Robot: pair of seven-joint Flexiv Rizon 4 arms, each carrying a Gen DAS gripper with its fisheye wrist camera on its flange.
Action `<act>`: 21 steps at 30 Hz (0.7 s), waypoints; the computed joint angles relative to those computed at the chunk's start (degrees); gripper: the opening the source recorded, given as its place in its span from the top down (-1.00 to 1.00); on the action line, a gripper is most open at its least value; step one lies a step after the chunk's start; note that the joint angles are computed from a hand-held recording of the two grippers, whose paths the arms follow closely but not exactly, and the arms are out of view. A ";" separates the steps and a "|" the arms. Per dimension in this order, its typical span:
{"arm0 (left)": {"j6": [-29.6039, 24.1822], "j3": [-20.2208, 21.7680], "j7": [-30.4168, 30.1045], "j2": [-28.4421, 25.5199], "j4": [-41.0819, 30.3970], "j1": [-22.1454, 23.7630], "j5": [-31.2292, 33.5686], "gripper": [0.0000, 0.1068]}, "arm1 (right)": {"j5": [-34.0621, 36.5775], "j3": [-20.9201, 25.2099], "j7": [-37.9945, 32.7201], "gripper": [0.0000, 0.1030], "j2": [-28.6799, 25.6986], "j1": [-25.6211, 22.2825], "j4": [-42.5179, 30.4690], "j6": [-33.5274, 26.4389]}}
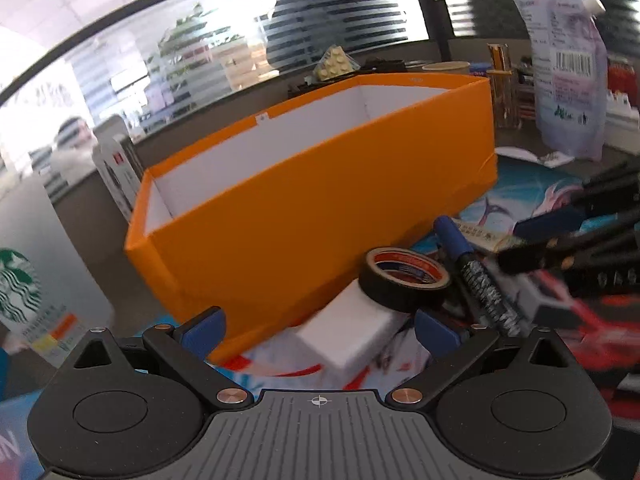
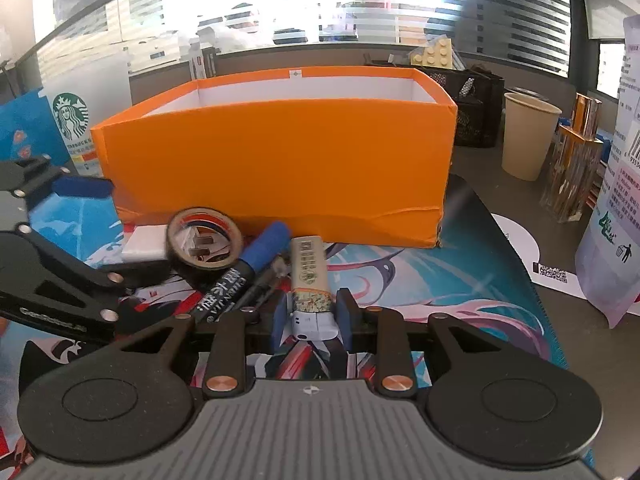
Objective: Organize rigid objects
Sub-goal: 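Move both tools back to the mat toward the white charger and small lighter, then grasp the white charger with left tool while right tool grasps the white-green lighter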
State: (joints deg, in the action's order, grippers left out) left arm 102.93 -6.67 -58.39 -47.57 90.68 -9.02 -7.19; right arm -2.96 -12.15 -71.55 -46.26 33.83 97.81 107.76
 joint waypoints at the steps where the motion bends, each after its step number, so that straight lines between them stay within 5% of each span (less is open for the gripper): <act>1: 0.05 0.55 -0.44 -0.15 -0.23 -0.73 -0.50 -0.91 | -0.10 0.37 -0.02 0.49 0.06 -0.31 0.04 0.10; 5: 2.45 3.30 -2.78 -0.90 -0.96 -4.03 -2.67 -0.92 | -0.77 2.28 -0.13 0.47 0.20 -1.97 0.06 0.51; 11: -2.39 21.61 -11.95 -4.38 -4.44 -18.65 -17.98 -0.93 | -1.40 4.40 0.16 0.40 0.25 -3.70 0.05 1.07; 14: -7.58 25.97 -16.17 -4.96 -5.47 -20.84 -18.75 -0.93 | -1.72 5.10 0.21 0.38 0.23 -4.29 0.00 1.27; 21: -9.08 29.64 -23.23 -3.29 -2.52 -21.84 -15.97 -0.93 | -2.00 5.96 0.71 0.38 0.11 -5.10 -0.36 1.40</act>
State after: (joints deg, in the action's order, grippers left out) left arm 93.85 22.96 -81.62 -50.86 88.16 -30.86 -23.16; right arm -4.95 -6.19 -70.85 -46.15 28.73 97.45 109.16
